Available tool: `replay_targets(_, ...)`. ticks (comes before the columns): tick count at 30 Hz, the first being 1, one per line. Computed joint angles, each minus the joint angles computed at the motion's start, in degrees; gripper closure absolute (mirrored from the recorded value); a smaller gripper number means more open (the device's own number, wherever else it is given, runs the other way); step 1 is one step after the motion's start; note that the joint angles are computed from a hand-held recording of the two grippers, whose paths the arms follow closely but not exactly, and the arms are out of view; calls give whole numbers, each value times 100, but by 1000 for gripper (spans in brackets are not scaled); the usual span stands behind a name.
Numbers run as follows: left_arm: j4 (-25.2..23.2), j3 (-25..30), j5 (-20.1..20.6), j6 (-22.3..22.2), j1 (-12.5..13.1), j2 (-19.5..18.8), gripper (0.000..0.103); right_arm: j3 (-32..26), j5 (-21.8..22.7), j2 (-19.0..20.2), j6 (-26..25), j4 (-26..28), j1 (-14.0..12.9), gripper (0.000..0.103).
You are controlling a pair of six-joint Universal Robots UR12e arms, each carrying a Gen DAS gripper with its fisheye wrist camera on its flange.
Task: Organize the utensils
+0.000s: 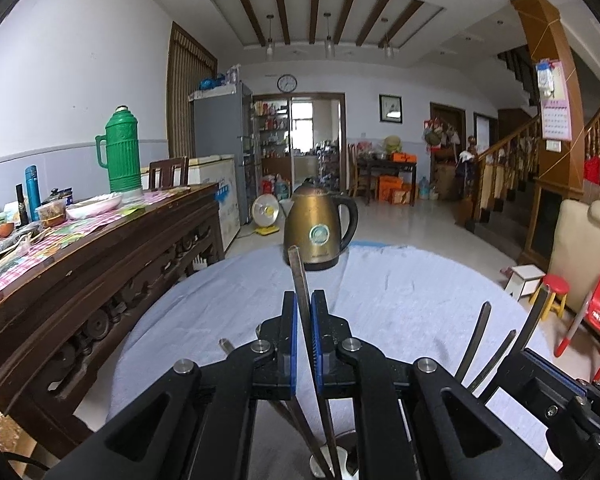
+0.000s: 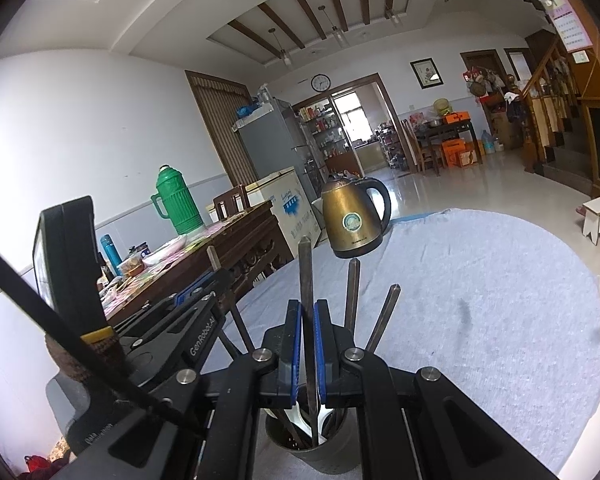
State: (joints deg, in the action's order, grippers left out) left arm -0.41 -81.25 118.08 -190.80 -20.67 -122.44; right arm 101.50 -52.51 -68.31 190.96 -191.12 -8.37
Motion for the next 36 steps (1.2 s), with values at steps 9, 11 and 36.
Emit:
replay_targets(9,-774,-10,-78,-383,33,136,95,-22,56,0,-72,216,22,95)
replay_targets(11,-821,-5,-93,-397,38,145,95,-37,70,4,-94,275,33,95)
replay_targets(36,-1247,-121,-347,-641,92,327,95,-35,242,-17,-175,509,25,92)
